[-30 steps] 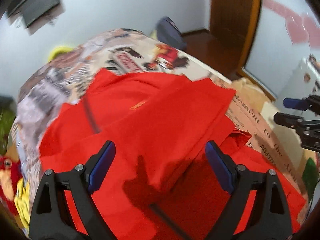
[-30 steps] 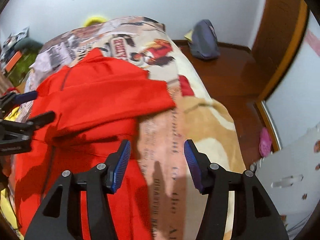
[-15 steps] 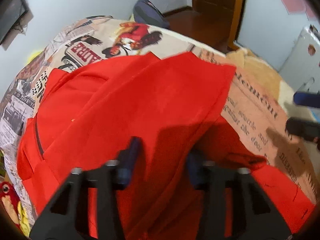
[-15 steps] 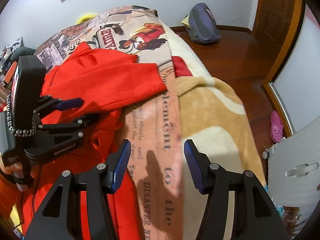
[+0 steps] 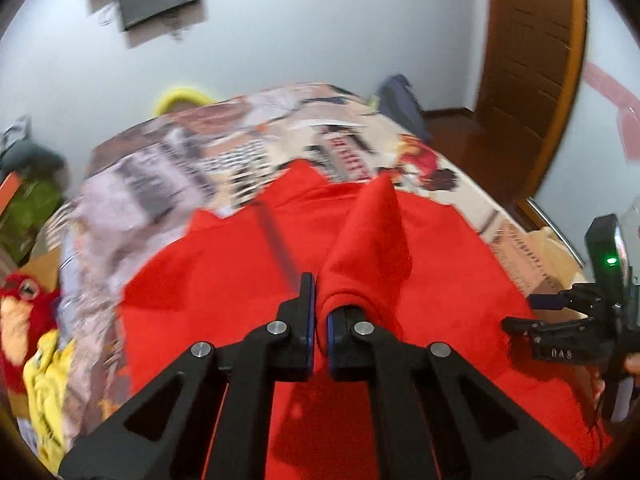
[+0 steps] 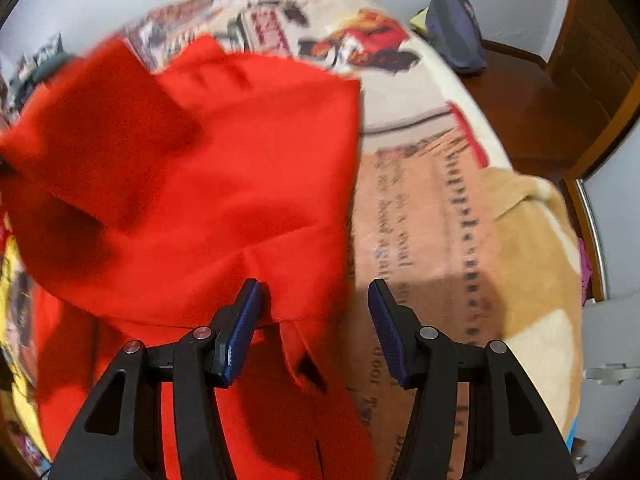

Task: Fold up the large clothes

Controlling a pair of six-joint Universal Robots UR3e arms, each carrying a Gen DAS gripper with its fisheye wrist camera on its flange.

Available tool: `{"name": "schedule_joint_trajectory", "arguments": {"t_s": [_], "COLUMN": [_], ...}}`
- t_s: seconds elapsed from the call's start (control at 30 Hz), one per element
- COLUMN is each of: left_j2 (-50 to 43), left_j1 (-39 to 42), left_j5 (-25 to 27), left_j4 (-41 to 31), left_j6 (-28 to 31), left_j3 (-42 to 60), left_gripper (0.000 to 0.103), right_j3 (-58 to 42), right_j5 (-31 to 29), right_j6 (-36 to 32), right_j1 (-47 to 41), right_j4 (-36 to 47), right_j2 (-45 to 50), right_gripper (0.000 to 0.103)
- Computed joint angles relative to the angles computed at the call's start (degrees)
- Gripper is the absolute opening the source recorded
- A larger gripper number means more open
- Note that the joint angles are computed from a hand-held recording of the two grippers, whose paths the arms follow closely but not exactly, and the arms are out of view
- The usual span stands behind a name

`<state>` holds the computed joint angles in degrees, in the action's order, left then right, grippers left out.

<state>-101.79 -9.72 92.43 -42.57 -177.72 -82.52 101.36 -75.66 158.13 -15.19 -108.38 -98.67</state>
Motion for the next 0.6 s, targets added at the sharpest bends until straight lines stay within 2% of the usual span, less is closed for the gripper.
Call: {"name": "schedule_joint_trajectory", "arguments": {"t_s": [0.13, 0.23, 0.4, 0.53, 0.6], "left_j2": [10.5, 13.4, 17.5, 23.9, 25.9], "left_j1": [8.1, 12.0, 20.2, 31.1, 33.4], "left_j5": [-2.4, -2.6, -2.5, -12.5, -13.2], "left_j4": [1.3, 1.9, 6.1, 3.3, 2.4], "left_j6": [1.8, 2.0, 0.8, 4.3, 6.2], "left_j3": [-16.2, -25.1, -38.5, -44.4, -45.2], "left_gripper": [0.005, 0.012, 0.016, 0.02, 0.02], "right_j3": [4.6, 5.1, 5.1, 4.7, 5.1], "right_j5": [-0.8, -2.1, -3.6, -4.1, -4.1], "right_j6": [-0.2, 0.4, 1.6, 2.2, 2.2], "right_j1": [1.1, 2.3, 3.5, 4.1, 4.2], "right_j4": [-5.0, -6.0, -6.9, -7.0, -7.8], "right_j2": [-1.6, -1.4, -0.9, -0.7, -0.8], "right_gripper": [0.059, 0.06, 0.06, 0.06, 0.061]}}
